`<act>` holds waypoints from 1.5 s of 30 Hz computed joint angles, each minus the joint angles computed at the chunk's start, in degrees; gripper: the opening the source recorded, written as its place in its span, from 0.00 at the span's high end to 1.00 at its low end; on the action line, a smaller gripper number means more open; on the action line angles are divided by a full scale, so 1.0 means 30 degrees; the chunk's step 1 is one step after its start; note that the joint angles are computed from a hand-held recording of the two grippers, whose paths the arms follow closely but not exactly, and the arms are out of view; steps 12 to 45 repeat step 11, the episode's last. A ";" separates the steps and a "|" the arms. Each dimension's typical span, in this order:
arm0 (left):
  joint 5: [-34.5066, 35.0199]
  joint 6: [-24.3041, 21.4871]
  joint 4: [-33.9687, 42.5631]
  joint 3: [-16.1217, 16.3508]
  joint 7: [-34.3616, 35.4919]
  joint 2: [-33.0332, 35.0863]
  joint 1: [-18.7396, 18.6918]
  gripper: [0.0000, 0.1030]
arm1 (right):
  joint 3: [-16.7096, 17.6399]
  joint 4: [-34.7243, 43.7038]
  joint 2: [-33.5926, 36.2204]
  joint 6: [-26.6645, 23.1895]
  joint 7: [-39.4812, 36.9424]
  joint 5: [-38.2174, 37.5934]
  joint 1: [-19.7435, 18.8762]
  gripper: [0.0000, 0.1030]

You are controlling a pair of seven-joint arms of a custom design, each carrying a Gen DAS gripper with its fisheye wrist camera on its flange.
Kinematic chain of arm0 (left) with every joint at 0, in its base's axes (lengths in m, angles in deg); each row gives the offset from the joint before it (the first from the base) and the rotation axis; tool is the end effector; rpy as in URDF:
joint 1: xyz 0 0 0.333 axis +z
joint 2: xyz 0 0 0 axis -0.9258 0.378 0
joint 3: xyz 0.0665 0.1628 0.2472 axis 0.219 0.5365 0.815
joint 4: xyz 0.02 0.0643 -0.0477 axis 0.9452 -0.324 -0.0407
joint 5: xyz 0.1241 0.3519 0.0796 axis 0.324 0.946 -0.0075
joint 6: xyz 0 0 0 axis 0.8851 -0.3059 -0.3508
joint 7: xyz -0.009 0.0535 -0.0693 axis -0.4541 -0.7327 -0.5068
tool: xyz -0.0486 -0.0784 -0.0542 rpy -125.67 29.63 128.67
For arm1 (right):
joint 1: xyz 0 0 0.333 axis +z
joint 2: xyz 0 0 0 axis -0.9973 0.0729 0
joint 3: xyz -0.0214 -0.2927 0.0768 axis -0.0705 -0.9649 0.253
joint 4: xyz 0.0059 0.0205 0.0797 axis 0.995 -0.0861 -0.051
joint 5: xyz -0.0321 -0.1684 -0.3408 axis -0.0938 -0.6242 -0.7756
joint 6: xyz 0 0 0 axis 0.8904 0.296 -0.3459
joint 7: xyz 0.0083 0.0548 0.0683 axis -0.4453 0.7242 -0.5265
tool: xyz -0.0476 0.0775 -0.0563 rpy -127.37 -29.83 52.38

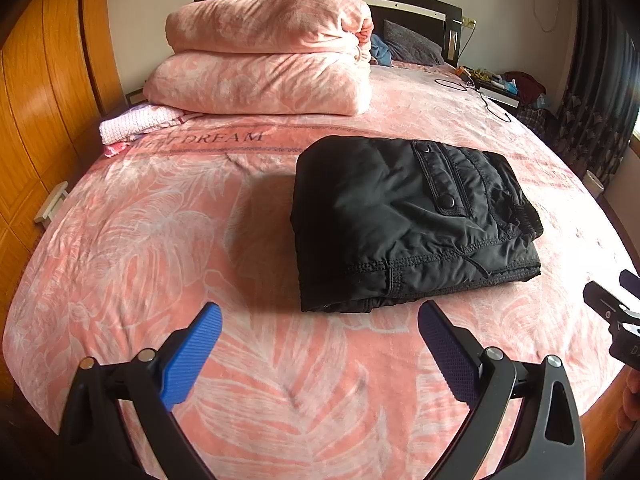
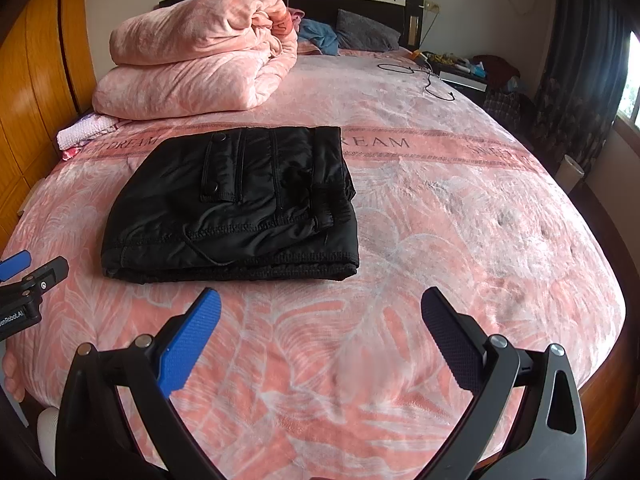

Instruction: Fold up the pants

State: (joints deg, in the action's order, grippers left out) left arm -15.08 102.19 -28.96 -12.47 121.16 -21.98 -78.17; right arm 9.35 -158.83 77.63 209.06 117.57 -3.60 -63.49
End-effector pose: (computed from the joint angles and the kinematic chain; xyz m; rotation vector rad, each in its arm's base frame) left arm 0.6340 -0.2025 0.6134 -1.5260 2.1615 -0.7273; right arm 0.5378 0.2617 0.6244 -1.5398 2.1639 -0.7554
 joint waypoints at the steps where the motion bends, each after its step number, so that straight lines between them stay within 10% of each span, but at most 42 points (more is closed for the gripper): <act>1: -0.0011 -0.0006 0.0015 -0.0002 0.0031 0.0007 0.0005 0.04 | -0.0003 -0.0036 0.0006 0.0026 0.0014 0.0030 -0.0003 0.03; 45: 0.0549 -0.0166 0.0057 0.0060 -0.0177 0.0018 -0.0134 0.04 | -0.0038 -0.0224 -0.0039 0.0179 0.0102 0.0315 -0.0067 0.03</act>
